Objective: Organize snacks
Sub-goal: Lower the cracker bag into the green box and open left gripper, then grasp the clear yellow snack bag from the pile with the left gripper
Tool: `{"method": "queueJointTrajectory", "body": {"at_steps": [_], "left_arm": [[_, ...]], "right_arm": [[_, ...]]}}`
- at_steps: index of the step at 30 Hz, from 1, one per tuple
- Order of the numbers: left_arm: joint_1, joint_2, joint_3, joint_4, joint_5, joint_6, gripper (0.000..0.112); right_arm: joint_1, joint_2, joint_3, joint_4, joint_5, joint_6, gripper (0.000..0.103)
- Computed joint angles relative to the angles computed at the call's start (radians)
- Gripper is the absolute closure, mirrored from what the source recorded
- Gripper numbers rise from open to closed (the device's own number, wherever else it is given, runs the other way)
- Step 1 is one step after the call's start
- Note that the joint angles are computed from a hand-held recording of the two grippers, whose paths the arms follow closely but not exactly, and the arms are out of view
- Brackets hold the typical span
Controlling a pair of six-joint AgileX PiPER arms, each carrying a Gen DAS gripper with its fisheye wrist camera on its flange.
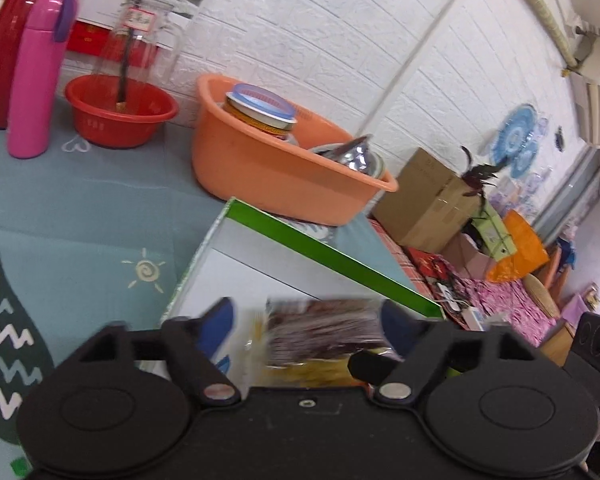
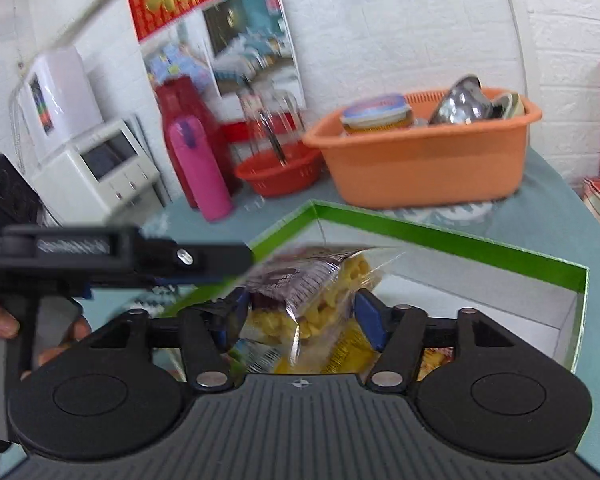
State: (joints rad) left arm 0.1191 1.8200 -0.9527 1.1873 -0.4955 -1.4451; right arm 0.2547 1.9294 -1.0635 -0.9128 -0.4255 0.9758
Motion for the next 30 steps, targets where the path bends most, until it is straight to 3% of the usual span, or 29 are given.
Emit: {"method": "queueJointTrajectory", "body": {"at_steps": [2, 11, 16, 19, 23, 27, 30], "left_arm": [[0.009, -0.018, 0.027, -0.010, -0.021, 0.026, 0.009], [0.004, -0.223, 0.204, -0.017, -0.028, 0.075, 0.009], [-0.048, -0.441, 0.359, -0.009, 0.044, 0.038, 0.009], [-0.093, -0.564, 0.458, -0.030, 0.072, 0.043, 0.009], [-0.139, -0.653, 0.574, -0.099, 0.050, 0.104, 0.009], [-0.221, -0.662, 0.654, -0.257, 0.053, 0.227, 0.009], [-0.249, -0.604, 0.702, -0.344, -0.026, 0.298, 0.009]], "right_arm": [[0.000, -0.006, 0.011, 0.031, 0.018, -0.042, 0.000], [0.015, -0.166, 0.252, 0.335, -0.115, -0.375, 0.000], [0.068, -0.329, 0.469, 0.525, -0.218, -0.577, 0.000], [0.073, -0.410, 0.607, 0.554, -0.322, -0.605, 0.000], [0.060, -0.462, 0.772, 0.562, -0.469, -0.608, 0.000], [0.057, -0.455, 0.894, 0.609, -0.580, -0.621, 0.000], [0.085, -0.400, 0.965, 0.677, -0.667, -0.641, 0.000]]}}
